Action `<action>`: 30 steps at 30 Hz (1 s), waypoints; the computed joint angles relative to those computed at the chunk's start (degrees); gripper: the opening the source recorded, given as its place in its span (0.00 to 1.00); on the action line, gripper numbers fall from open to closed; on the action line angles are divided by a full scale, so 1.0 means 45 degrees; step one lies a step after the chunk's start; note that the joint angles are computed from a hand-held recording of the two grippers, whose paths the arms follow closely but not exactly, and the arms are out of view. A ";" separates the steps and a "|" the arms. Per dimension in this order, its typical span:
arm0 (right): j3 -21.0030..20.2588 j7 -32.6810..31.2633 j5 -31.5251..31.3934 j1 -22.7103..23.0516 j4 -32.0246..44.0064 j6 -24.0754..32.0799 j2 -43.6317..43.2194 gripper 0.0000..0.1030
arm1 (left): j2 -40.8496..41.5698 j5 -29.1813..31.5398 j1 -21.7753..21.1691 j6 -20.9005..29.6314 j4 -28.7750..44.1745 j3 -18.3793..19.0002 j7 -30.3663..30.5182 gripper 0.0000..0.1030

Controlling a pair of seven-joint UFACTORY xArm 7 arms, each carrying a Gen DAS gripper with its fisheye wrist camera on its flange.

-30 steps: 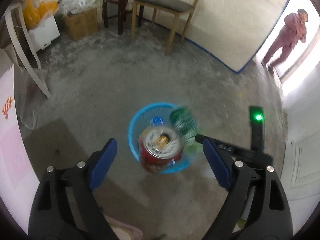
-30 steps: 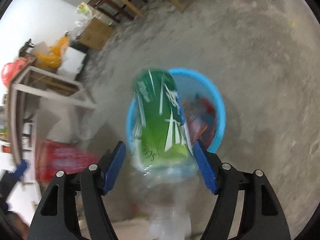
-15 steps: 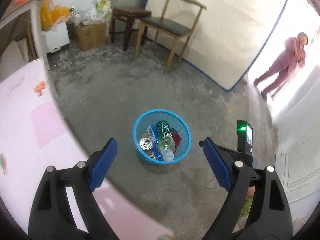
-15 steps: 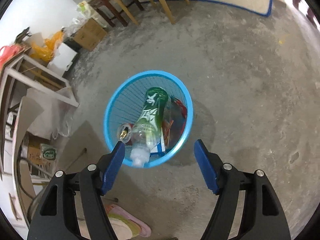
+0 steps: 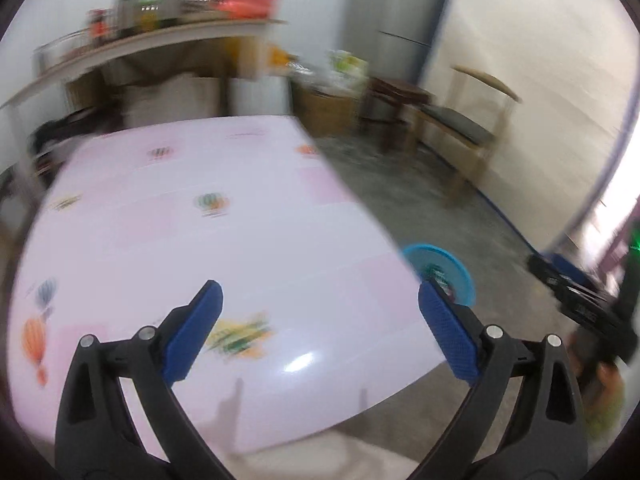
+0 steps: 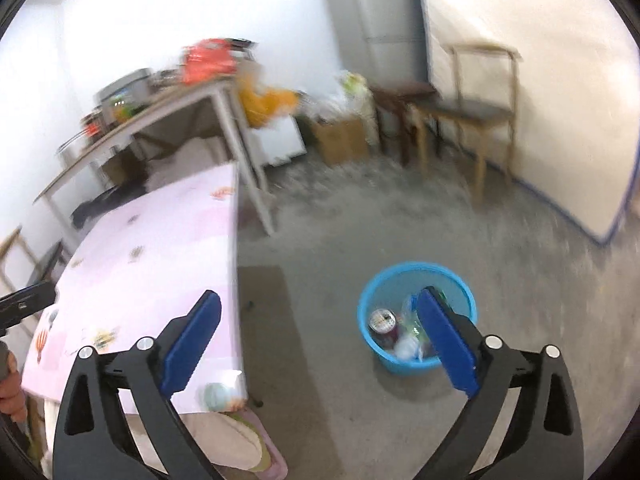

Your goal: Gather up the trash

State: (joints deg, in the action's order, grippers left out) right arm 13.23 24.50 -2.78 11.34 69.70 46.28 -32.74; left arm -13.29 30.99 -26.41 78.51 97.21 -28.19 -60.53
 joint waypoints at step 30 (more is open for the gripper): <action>0.2856 0.3666 -0.4130 0.0996 0.3194 0.7553 0.1875 0.94 | 0.1329 0.1084 -0.2245 0.6639 0.0727 -0.0552 -0.3035 0.92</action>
